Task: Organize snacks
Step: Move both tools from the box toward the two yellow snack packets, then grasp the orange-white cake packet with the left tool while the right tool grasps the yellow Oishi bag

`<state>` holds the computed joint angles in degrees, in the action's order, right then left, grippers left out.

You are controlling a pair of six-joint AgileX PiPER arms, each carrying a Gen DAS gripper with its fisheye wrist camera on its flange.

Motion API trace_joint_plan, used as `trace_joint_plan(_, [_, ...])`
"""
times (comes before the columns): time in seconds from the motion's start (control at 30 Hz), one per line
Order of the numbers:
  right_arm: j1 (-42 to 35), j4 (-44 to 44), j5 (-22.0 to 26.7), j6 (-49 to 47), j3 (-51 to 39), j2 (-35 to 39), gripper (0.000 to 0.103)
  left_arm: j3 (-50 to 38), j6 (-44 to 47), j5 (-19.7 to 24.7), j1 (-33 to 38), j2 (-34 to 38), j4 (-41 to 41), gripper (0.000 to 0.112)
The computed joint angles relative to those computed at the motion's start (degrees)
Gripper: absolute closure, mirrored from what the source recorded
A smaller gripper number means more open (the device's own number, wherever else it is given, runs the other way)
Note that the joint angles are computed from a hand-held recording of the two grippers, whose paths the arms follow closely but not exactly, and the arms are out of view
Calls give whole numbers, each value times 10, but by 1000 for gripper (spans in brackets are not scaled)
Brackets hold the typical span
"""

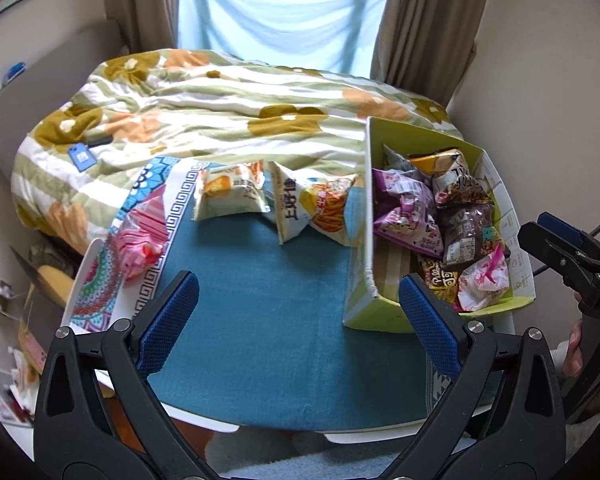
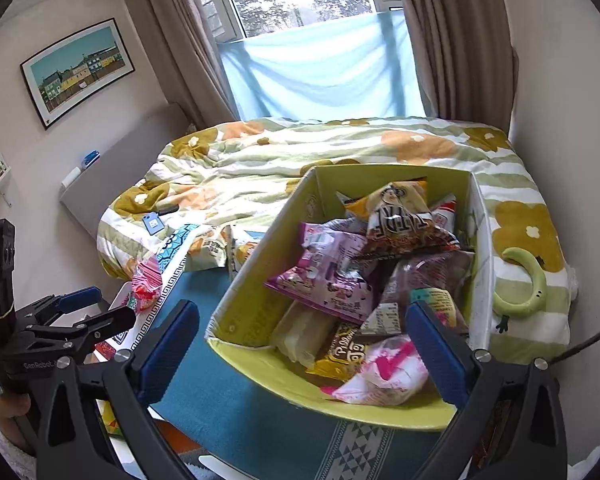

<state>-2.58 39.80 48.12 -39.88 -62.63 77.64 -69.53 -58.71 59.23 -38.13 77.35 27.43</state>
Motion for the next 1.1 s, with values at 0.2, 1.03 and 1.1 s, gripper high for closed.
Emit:
trace_joint_plan(0.2, [101, -36, -50, 53, -31, 22, 0, 43, 83, -27, 98, -47, -36, 13])
trace_joint_plan(1.03, [377, -418, -43, 608, -397, 361, 0, -249, 881, 11, 545, 298, -457, 13])
trace_joint_plan(1.1, [381, -435, -29, 641, -424, 386, 0, -317, 925, 45, 540, 352, -468, 13])
